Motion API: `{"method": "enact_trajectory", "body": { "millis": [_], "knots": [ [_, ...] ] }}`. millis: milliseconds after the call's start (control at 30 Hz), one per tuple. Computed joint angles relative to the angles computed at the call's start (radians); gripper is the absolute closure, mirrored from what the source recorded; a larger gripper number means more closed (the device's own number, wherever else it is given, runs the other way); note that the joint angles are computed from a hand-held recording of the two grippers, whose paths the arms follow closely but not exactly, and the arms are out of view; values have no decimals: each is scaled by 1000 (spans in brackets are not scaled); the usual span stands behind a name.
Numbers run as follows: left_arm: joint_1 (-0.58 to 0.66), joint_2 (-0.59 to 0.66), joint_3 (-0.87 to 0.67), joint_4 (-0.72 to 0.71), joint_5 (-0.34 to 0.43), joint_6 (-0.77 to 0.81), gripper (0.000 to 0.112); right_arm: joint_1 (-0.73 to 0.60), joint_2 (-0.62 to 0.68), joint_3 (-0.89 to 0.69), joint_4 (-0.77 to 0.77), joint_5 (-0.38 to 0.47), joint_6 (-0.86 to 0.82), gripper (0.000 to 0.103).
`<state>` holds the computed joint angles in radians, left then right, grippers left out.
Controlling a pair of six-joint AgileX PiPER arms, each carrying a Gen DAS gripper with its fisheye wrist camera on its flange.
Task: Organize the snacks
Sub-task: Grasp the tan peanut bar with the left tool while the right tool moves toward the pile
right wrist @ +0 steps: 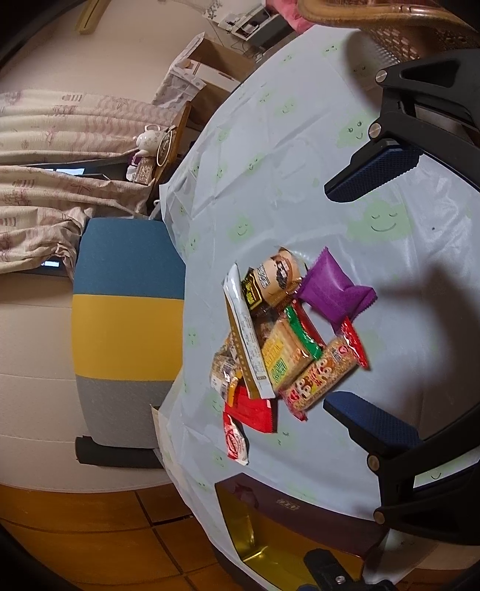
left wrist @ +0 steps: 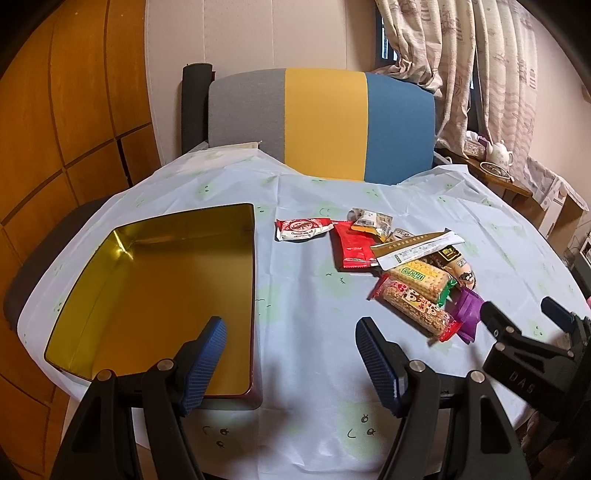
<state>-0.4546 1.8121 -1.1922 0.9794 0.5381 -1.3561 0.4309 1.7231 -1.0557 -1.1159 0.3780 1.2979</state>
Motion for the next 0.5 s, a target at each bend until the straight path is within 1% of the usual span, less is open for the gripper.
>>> {"method": "enact_trajectory", "body": {
  "millis": [67,267,367,467,500],
  "knots": [
    [-1,0,-2,-8,-1,10,39,-8,-2,-2,-9,1,2,0],
    [-5,4,-8,-11,4,18,39,-61,-4,-47,28,-2,-87,0],
    [-6,6,-12,-24,3,34,39,-101,-1,-99,88,-5,-194,0],
    [-8,8,-15,-25,4,38,39,-156,13,-167,231,-18,-382,0],
    [-9,8,-15,-27,3,41,39,-167,18,-185,256,-15,-418,0]
  ]
}}
